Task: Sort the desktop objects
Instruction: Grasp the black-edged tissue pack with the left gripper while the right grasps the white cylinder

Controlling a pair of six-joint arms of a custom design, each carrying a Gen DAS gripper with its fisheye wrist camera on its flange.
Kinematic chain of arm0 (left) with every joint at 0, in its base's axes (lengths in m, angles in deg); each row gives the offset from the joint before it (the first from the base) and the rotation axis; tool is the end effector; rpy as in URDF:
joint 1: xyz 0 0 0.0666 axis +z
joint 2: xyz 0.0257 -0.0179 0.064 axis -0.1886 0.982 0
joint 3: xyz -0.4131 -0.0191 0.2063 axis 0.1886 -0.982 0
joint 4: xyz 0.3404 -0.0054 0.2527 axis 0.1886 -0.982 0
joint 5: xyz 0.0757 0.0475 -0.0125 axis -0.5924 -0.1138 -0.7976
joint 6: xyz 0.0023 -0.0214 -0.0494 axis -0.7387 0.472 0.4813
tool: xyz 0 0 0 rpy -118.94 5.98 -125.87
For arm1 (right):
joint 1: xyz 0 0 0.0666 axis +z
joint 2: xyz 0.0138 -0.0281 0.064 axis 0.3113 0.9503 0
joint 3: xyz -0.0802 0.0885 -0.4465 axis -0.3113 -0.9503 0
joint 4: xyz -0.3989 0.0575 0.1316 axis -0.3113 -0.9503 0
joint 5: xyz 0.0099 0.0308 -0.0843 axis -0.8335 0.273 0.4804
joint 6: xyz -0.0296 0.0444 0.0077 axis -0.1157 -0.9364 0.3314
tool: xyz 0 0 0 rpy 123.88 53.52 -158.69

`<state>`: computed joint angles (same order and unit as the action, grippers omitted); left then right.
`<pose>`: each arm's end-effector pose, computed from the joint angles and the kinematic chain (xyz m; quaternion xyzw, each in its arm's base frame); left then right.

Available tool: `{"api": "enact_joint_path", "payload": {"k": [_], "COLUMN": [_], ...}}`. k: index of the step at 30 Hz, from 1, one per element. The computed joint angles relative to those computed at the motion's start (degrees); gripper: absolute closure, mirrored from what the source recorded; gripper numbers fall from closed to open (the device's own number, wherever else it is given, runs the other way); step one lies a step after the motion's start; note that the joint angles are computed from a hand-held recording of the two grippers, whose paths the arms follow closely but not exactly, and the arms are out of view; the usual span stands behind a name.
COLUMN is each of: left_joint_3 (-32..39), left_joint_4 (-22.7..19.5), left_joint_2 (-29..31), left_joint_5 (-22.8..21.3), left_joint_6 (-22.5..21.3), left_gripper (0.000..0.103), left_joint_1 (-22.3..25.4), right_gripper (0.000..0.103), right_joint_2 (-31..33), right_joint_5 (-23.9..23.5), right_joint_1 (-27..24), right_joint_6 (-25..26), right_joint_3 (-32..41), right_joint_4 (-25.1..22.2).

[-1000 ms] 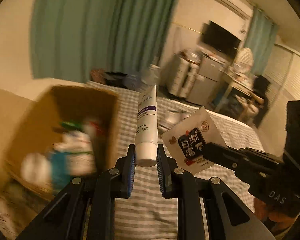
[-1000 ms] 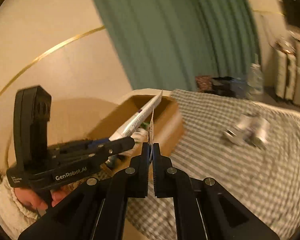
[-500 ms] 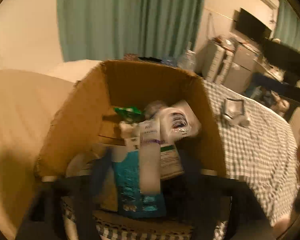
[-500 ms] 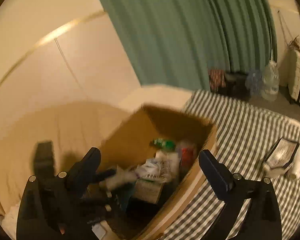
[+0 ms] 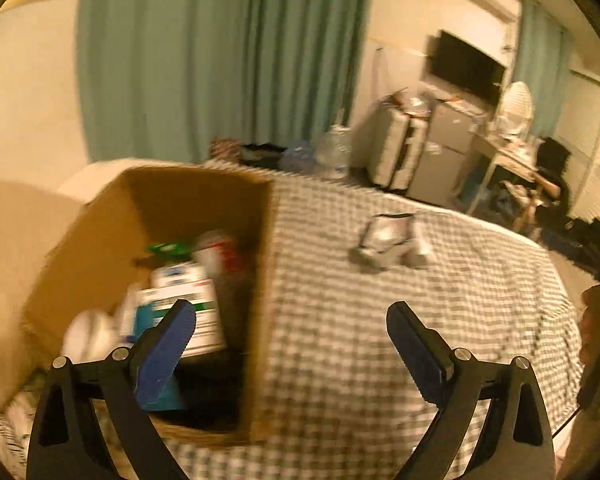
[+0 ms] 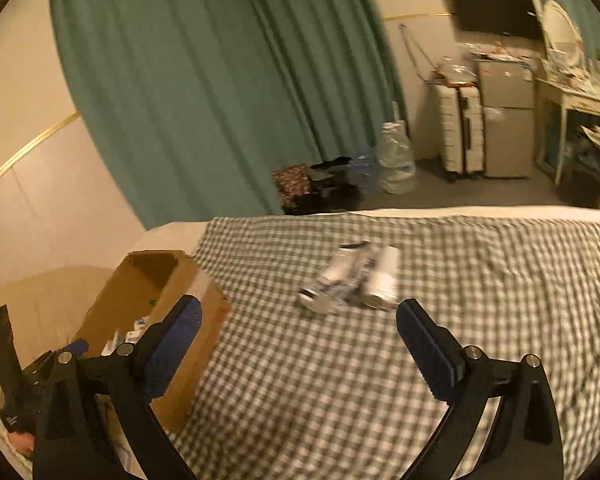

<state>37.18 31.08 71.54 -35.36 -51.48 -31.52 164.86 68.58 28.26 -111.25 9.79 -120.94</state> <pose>0.5506 -0.2091 0.5335 0.1126 0.9006 -0.1141 0.4040 0.5031 0.0889 0.5741 0.0963 0.8806 0.1232 0.4473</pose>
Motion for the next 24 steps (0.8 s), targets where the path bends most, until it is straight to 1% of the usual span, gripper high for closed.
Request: {"api": "enact_joint_path", "payload": {"k": [3, 5, 6, 7, 8, 10, 11, 12, 14, 16, 17, 20, 22, 23, 24], "left_joint_3": [0.94, 2.37, 3.33, 4.71, 5.40, 7.94, 8.53, 9.35, 11.74, 15.12, 15.74, 20.83, 24.86, 26.50, 28.88], "left_joint_4": [0.63, 0.25, -0.18, -0.60, -0.71, -0.87, -0.75, -0.44, 0.06, 0.25, 0.37, -0.55, -1.95, -2.50, -3.12], "left_joint_2": [0.92, 2.33, 3.35, 4.91, 5.68, 8.76, 9.56, 10.80, 13.79, 17.57, 18.49, 23.58, 27.21, 28.61, 30.66], "left_joint_5": [-0.59, -0.50, -0.82, -2.07, -2.88, -4.08, -4.15, -4.53, -6.11, -9.18, -10.00, -11.61, -11.24, -11.69, -12.62], "left_joint_6": [1.81, 3.38, 3.85, 4.08, 4.25, 5.25, 5.47, 5.54, 4.69, 3.10, 2.73, 1.75, 1.94, 1.89, 1.79], "left_gripper": [0.000, 0.000, 0.000, 0.000, 0.000, 0.000, 0.000, 0.000, 0.000, 0.000, 0.000, 0.000, 0.000, 0.000, 0.000], "left_joint_1": [-3.06, -4.62, -5.33, -6.27, -6.73, -7.85, -8.02, -8.48, -9.35, -10.32, -10.55, -10.72, -10.54, -10.50, -10.53], "right_gripper": [0.005, 0.005, 0.008, 0.010, 0.014, 0.029, 0.049, 0.059, 0.059, 0.059, 0.059, 0.058, 0.050, 0.043, 0.039], "right_joint_2": [-1.88, -2.42, -2.75, -2.85, -2.74, -2.22, -1.74, -0.67, 1.20, 3.51, 4.87, 9.96, 13.79, 15.67, 17.76], "right_joint_5": [1.83, 3.22, 3.88, 4.63, 4.90, 4.36, 4.08, 3.66, 1.40, -0.41, -1.05, -2.12, -3.17, -3.61, -4.40], "right_joint_1": [-0.69, -0.59, -0.75, -0.87, -0.95, -2.12, -2.75, -3.42, -4.71, -5.62, -5.99, -6.88, -7.42, -7.64, -7.88], "right_joint_6": [2.62, 3.91, 4.66, 5.24, 5.42, 5.54, 5.37, 4.46, 3.51, 3.48, 3.91, 4.70, 4.71, 4.76, 4.58], "right_joint_3": [-1.83, -2.74, -3.54, -4.37, -5.06, -6.45, -6.86, -6.93, -7.07, -6.23, -5.56, -1.96, 1.41, 3.21, 5.28], "right_joint_4": [-0.82, -1.28, -0.82, 0.06, 0.86, 1.86, 2.18, 2.14, 3.28, 3.96, 4.24, 4.09, 3.51, 3.02, 2.24]}}
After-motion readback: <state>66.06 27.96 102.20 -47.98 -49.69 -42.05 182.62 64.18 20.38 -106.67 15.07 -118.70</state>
